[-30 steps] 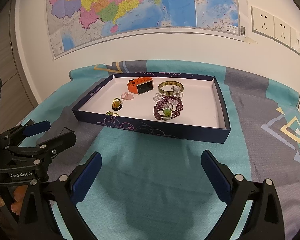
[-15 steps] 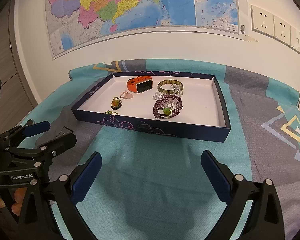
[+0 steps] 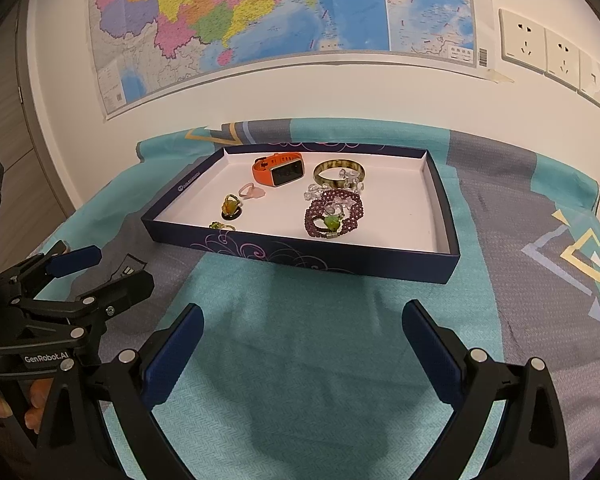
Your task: Organize jewelry
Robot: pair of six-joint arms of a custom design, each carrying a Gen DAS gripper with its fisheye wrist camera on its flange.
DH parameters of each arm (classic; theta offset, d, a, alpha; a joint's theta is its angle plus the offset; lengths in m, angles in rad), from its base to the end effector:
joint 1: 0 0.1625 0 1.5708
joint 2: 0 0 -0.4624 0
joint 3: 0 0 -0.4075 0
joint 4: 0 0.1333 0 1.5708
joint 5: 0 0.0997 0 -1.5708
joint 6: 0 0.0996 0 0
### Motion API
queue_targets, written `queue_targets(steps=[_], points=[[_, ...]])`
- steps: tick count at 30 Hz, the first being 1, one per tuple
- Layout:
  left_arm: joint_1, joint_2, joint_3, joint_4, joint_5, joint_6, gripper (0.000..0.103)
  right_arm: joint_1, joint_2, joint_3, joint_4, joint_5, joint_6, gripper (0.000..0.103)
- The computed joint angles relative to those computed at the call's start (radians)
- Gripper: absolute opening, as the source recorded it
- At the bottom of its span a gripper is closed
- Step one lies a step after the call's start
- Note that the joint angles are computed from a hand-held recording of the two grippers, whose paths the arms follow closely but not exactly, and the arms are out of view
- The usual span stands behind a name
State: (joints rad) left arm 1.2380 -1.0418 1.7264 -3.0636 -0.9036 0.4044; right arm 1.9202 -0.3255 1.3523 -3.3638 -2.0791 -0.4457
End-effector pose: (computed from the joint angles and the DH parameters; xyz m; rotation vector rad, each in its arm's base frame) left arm -0.0361 -0.7012 0.3220 0.5085 2.2584 -0.9502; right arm 0.3471 -0.7050 -0.0319 0.7102 -2.3522 0.9532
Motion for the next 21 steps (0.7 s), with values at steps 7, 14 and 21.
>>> queue_targets(steps=[7,14,21], points=[[0.000,0.001,0.002,-0.003,-0.001,0.005,0.097,-0.001,0.001,0.000,-0.005,0.001,-0.001,0.096],[0.000,0.001,0.001,-0.002,0.000,0.006,0.097,0.000,0.001,0.000,-0.004,0.000,0.000,0.096],[0.000,0.001,0.001,0.002,0.000,0.004,0.097,-0.001,0.000,0.003,-0.005,0.000,0.002,0.096]])
